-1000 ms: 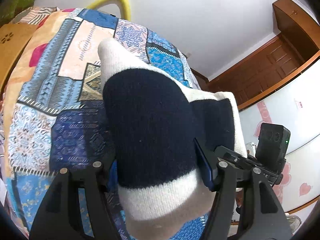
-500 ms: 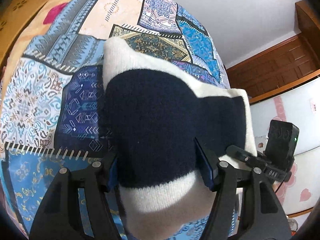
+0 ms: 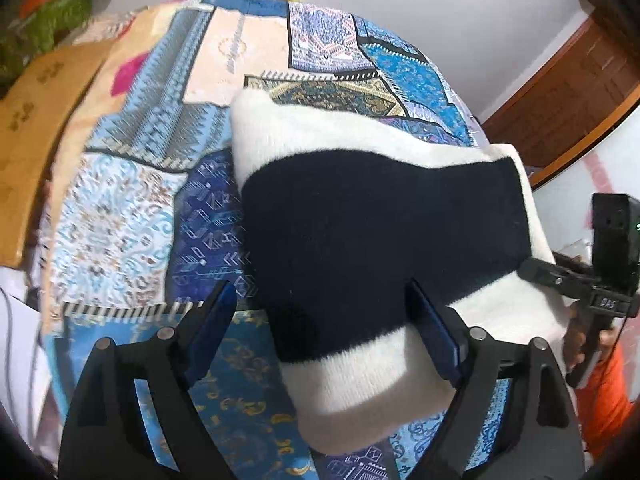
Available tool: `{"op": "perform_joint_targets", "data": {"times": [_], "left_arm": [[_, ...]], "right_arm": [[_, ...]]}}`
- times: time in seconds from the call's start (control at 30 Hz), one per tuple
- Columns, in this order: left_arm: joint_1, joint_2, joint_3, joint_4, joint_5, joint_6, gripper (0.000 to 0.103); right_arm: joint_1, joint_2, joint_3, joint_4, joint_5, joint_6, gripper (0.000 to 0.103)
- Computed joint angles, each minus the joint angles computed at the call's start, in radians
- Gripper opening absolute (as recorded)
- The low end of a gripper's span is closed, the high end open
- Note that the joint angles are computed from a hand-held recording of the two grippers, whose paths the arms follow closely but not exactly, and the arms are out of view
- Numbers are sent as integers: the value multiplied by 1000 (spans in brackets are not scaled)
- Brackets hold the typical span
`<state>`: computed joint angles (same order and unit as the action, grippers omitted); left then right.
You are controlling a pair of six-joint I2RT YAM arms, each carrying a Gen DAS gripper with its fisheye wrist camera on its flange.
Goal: Fold small clothes
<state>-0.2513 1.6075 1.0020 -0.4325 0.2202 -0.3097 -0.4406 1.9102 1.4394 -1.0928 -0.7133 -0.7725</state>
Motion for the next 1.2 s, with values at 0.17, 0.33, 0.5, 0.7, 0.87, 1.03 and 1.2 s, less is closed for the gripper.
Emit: {"op": "perform_joint_targets", "data": {"times": [0.17,0.33,0.5,0.7,0.87,1.03,1.2], "left_arm": [[-17,-89,17,-71,-57,-11,87],[-39,-228,44,-135,-140,-49,87],[-144,-374,97,-208,-299,-76,87],[-351,-521,144,-277,-534,-145,87],[-664,-606,168,-318,-890,-207,87],[-943,-599,215,-402,-1244,-305,87],[-1096,-559,251,-514,-1462,-443,88]], "right_arm": [[-27,-98,-22,21,12,31,59],[-67,-225,-13,37,-62,48,59],[-104,-399,-55,68,-148,62,59],[-191,-590,-102,34,-292,20,59],[-321,-711,-122,-40,-447,-50,59],[-442,-765,-126,-150,-557,-163,59],[-503,-808,-148,-206,-588,-219,72]]}}
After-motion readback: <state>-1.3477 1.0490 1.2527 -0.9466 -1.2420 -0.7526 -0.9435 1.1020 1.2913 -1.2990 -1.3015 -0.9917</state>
